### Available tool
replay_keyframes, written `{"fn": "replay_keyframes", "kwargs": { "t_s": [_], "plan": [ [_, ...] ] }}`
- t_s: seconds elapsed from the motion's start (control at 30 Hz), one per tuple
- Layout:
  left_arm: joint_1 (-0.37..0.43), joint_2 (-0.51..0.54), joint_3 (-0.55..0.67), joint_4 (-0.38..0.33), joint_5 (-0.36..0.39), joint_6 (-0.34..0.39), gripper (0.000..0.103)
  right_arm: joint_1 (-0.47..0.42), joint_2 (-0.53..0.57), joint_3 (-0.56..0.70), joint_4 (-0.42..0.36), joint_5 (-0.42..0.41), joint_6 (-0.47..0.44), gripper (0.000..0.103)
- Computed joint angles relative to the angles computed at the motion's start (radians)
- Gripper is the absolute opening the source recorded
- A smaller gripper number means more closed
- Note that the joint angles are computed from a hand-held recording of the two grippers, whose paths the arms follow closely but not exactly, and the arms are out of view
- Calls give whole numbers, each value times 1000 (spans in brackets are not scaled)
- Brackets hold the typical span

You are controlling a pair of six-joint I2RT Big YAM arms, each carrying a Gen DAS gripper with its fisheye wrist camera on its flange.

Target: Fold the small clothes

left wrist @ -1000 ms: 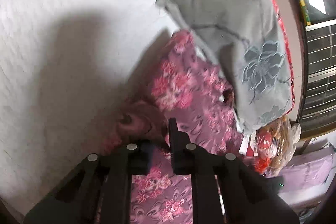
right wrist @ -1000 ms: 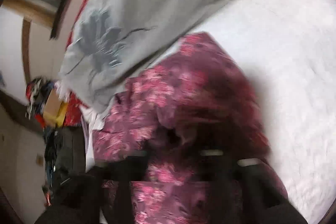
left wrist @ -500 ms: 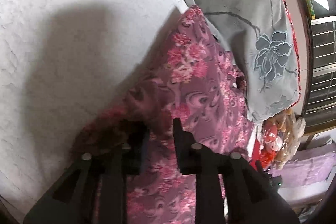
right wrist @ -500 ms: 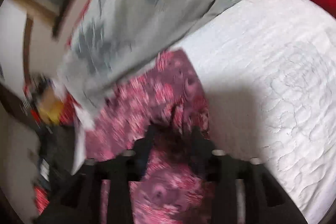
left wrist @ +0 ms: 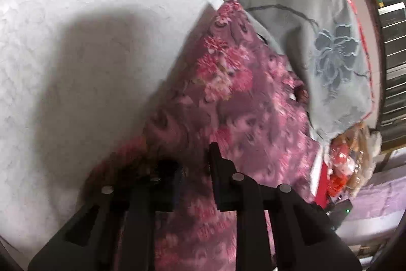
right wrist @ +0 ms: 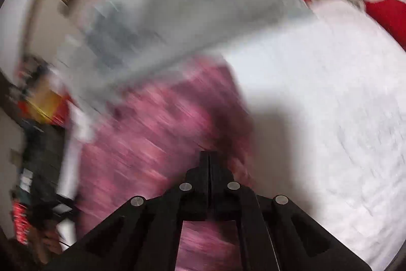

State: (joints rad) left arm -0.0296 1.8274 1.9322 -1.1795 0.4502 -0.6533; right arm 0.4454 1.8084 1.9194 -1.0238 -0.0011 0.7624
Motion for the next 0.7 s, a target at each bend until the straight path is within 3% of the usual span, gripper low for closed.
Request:
{"fn": "replay_keyframes", "kwargs": {
  "t_s": [0.1, 0.17, 0.2, 0.23, 0.27, 0.3, 0.33, 0.37, 0.5, 0.6, 0.7],
  "plan": [
    [-8, -53, -39, 22, 10, 31, 24, 11, -103, -113, 162, 23, 7, 7],
    [-29, -63, -43, 14, -30, 54, 47, 27, -127, -130, 230, 30, -26, 9],
    [-39, -59, -46, 13, -54, 60, 49, 38, -119, -116, 231, 34, -50, 12],
    [-54, -46, -39, -9, -80, 73, 49, 45, -99, -98, 211, 21, -70, 22],
    [-66, -31, -30, -31, -101, 91, 48, 48, -48, -40, 141, -7, -74, 38],
    [-80, -33, -33, -26, -145, 118, 48, 46, 6, 15, 40, -51, -72, 43],
    [-92, -30, -11, -54, -178, 152, 48, 45, 35, 30, -11, -78, -79, 40],
    [-99, -20, 30, -112, -187, 185, 48, 55, 23, 33, -12, -36, -91, 38],
    [-72, -61, 26, -198, -81, 249, 49, 58, 0, 78, -129, -90, -108, 40],
    [-35, -167, -86, -226, -74, 325, 55, 76, -70, 32, -220, -93, -168, 44],
    [8, -279, -241, -237, -61, 339, 56, 87, -207, -133, -205, -97, -167, 56]
  ]
}}
